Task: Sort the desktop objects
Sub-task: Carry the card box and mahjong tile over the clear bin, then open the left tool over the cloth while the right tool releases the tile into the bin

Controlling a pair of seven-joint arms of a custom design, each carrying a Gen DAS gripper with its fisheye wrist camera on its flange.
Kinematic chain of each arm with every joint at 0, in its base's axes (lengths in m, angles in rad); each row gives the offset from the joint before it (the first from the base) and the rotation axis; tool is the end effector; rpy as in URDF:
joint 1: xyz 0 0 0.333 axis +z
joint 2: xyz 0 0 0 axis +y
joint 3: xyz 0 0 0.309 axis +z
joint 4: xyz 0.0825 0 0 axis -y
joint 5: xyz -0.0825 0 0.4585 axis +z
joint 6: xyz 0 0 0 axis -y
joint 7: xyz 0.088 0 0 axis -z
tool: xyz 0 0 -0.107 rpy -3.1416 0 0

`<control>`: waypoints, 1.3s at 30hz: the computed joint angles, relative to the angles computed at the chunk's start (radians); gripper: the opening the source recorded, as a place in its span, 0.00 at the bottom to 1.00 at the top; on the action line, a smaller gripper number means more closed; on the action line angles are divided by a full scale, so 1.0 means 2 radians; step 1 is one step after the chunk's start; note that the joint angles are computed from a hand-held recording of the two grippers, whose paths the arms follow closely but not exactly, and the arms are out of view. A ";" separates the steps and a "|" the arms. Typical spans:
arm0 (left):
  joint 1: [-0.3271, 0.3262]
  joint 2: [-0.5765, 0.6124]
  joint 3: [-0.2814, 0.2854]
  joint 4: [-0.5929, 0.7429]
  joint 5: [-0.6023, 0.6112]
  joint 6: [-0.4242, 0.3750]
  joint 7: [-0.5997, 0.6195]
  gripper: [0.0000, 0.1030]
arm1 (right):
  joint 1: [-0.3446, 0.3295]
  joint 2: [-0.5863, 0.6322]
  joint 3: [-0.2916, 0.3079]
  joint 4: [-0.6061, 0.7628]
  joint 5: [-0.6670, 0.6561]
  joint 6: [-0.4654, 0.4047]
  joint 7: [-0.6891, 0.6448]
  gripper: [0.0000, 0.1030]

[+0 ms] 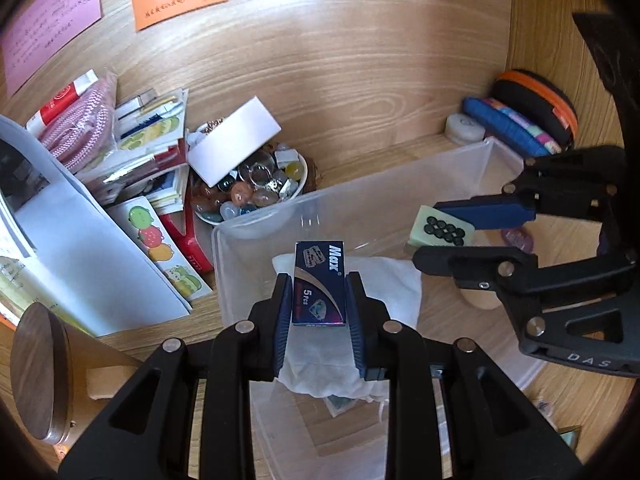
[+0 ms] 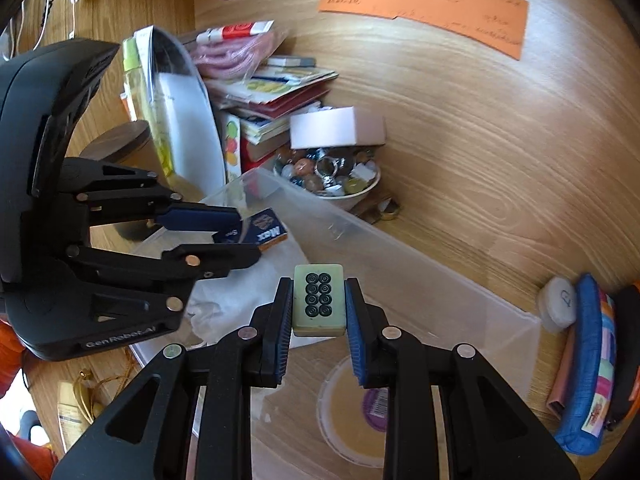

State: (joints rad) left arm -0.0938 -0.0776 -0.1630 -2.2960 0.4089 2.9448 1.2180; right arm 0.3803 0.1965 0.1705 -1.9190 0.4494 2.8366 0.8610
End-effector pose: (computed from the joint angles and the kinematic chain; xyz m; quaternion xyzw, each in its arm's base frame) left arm 0.5807 -0.1801 0.4099 -0.5602 0.7439 -0.2545 0.2608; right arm 0.6195 0.3477 0.4274 -0.8699 0.3205 -0.1618 0.3381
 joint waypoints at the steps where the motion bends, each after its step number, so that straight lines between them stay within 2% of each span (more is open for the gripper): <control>1: 0.000 0.002 0.000 0.000 0.002 -0.001 0.001 0.25 | 0.001 0.002 -0.001 0.002 -0.004 -0.001 0.002 0.22; 4: -0.001 0.006 0.000 0.001 0.000 -0.002 0.006 0.25 | 0.000 0.013 0.000 0.017 -0.003 -0.021 0.002 0.22; 10: 0.000 0.005 0.000 -0.003 0.004 0.005 0.008 0.26 | 0.017 0.032 -0.017 0.037 -0.067 -0.045 0.053 0.22; 15: -0.001 0.004 0.001 -0.007 -0.002 0.012 0.020 0.26 | 0.013 0.033 -0.011 0.039 -0.072 -0.050 0.054 0.22; 20: -0.008 0.008 0.004 -0.007 -0.040 0.016 0.054 0.26 | 0.013 0.031 -0.011 0.035 -0.078 -0.046 0.057 0.22; 22: -0.012 0.007 0.006 -0.009 -0.063 0.019 0.074 0.28 | 0.011 0.029 -0.009 0.032 -0.073 -0.044 0.056 0.22; 25: -0.010 0.007 0.003 -0.011 -0.057 0.027 0.066 0.31 | 0.008 0.030 -0.007 0.034 -0.063 -0.044 0.057 0.23; 31: -0.016 0.008 0.004 -0.013 -0.083 0.034 0.087 0.42 | 0.000 0.022 -0.004 0.027 -0.032 -0.038 0.054 0.36; 36: -0.014 0.007 0.002 -0.013 -0.078 0.032 0.077 0.43 | 0.000 0.007 -0.004 0.010 -0.025 -0.018 0.043 0.37; 39: -0.022 0.005 0.006 -0.013 -0.109 0.025 0.101 0.48 | -0.001 0.002 -0.005 0.005 -0.022 -0.016 0.042 0.39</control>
State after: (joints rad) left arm -0.1382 -0.0677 -0.1516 -2.3223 0.1911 2.9951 1.4210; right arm 0.3790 0.2003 0.1598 -1.9088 0.4056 2.8044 0.9458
